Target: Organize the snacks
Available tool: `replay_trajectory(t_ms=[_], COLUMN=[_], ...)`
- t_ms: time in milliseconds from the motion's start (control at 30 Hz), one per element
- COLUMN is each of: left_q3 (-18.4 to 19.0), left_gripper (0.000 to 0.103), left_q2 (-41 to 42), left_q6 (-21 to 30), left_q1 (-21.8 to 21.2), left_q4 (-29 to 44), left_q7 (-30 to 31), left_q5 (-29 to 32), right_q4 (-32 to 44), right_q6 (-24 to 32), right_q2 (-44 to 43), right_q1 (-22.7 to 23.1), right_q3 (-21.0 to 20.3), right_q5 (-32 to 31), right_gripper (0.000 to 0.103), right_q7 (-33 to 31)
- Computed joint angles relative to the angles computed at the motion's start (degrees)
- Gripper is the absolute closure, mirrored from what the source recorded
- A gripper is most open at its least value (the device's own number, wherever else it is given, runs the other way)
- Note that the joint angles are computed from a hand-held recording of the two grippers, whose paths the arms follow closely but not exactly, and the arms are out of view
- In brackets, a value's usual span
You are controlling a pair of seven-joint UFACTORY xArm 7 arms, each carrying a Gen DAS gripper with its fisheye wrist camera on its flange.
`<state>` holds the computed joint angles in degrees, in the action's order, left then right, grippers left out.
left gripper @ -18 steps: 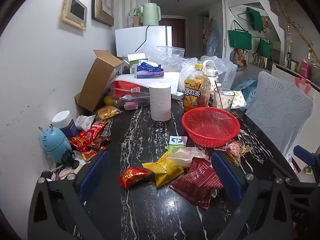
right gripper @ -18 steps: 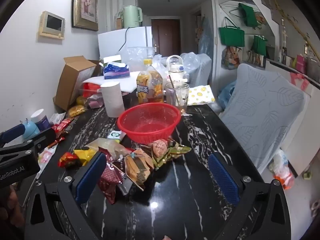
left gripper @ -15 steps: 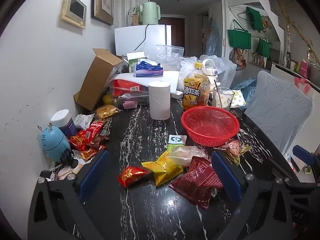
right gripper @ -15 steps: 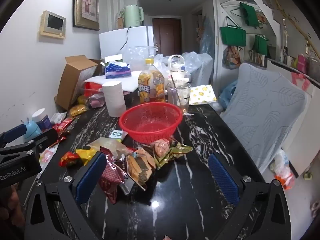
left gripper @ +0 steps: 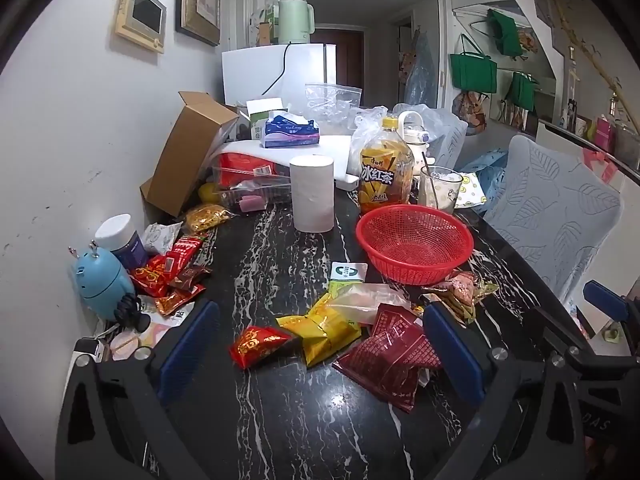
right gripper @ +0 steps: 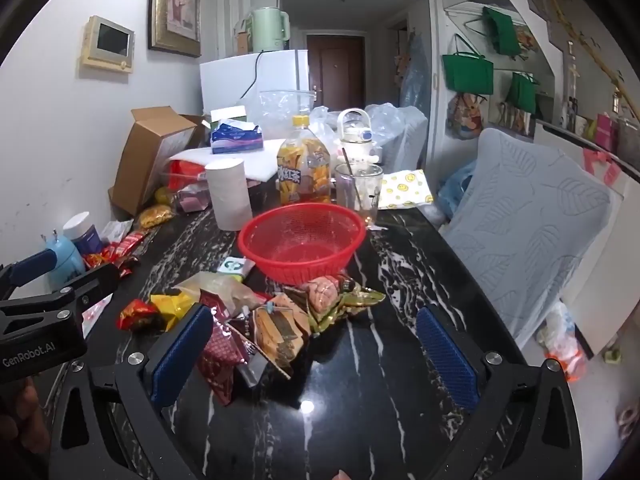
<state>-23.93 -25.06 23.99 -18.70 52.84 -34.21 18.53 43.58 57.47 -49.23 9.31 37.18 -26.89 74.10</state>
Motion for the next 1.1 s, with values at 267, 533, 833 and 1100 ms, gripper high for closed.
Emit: replay_trajectory(t_ms=[267, 533, 833, 1100], left_q3=[0.36, 0.47, -0.24, 0.87], left_gripper=[0.000, 0.000, 0.000, 0.000], left_q2=[-0.16, -0.12, -0.38, -0.58], left_q6=[0.01, 0.40, 1.03, 0.65], left_q1=[-0.58, -0.88, -0.50, -1.66], left_q4=[-0.46, -0.34, -0.28, -0.77], left_q7=[0.20, 0.86, 0.18, 1.52], left_q5=[-0.47, -0.82, -0.14, -1.81], right_q4=[0.03, 0.06, 0.60, 0.33], right_q6=[0.67, 0.50, 1.63, 1.49], right_q2=[-0.28, -0.32, -0.44, -0.58], right_q1=[0.01, 0.47, 0.27, 0.69], right_q3=[0.33, 0.07, 0.64, 0.35], right_q5=[-0.50, -0.17, -0.31, -0.02], right_gripper=[0.000, 0.000, 0.000, 0.000], right_q7=[-0.01, -0.48, -0.89, -1.16])
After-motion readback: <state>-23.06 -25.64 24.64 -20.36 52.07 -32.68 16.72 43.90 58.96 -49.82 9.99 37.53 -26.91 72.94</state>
